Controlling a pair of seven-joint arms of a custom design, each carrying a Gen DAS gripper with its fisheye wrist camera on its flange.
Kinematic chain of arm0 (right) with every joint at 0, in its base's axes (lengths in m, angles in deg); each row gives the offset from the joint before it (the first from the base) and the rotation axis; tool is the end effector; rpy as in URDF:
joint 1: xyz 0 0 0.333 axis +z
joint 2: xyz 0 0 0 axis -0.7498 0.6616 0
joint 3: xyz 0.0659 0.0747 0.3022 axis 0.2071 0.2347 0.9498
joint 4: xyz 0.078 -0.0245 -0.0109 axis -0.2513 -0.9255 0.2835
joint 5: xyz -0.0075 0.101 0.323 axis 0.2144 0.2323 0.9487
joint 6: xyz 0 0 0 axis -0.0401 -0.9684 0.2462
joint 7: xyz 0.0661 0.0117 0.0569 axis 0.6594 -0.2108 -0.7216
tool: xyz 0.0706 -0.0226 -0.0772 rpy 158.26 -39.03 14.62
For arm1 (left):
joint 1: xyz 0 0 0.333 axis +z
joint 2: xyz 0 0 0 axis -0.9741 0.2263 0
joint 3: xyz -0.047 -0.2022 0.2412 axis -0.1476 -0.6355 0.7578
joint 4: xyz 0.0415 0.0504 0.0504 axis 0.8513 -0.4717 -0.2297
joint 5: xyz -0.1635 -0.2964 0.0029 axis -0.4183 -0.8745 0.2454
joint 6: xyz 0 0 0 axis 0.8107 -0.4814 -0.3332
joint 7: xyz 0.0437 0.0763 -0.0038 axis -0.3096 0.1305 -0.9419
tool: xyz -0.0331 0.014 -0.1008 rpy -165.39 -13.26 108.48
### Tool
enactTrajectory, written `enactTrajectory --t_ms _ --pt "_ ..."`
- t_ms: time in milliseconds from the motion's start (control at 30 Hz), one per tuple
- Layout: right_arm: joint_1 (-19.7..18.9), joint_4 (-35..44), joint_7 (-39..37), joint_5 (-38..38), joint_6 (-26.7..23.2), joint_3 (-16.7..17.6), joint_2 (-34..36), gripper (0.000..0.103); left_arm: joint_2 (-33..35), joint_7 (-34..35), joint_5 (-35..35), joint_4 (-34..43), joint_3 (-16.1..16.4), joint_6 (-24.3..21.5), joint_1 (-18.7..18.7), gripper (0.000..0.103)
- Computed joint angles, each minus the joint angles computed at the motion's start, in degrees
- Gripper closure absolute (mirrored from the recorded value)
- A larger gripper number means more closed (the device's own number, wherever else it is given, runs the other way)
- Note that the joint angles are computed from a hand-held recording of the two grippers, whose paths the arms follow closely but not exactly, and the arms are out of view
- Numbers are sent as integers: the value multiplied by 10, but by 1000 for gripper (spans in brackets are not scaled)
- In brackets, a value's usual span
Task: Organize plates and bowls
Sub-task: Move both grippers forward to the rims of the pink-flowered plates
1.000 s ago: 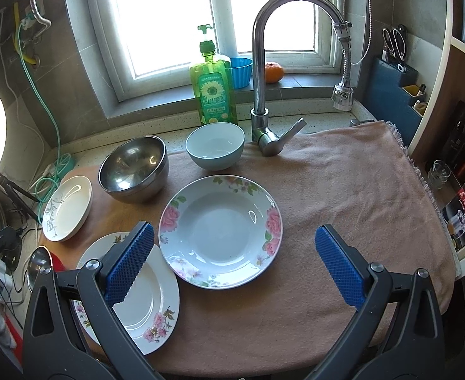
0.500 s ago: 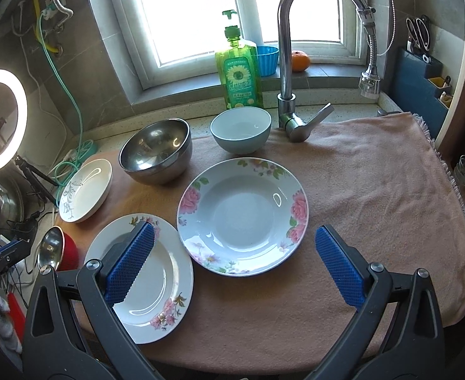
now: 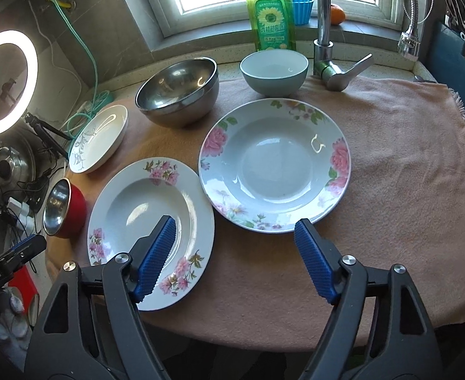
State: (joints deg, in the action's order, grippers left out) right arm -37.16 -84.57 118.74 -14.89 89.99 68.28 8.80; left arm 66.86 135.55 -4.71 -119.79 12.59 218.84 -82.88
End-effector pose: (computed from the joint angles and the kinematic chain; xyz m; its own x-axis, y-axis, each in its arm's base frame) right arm 0.6638 0.1666 0.4875 -0.1078 -0.9714 -0.2118 -0.8540 0.1995 -0.4805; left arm 0.6665 -0.1444 0.5091 -0.0850 -0.9549 0.2844 -0.8718 -0.0669 -0.4853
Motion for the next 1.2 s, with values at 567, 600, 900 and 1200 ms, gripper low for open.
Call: enactTrajectory --t_ms 567,600,900,1200 --pt "-22 22 -69 99 -48 33 41 56 25 -9 -57 -14 -16 -32 12 34" --pt "-20 24 -68 97 -49 31 44 56 29 -5 -60 -10 -18 -35 13 34" --pt "-25 25 -67 115 -43 36 57 56 60 6 -62 36 -20 -73 12 48" --pt "-32 25 -73 131 -31 41 62 58 84 13 -60 73 -22 -103 9 64"
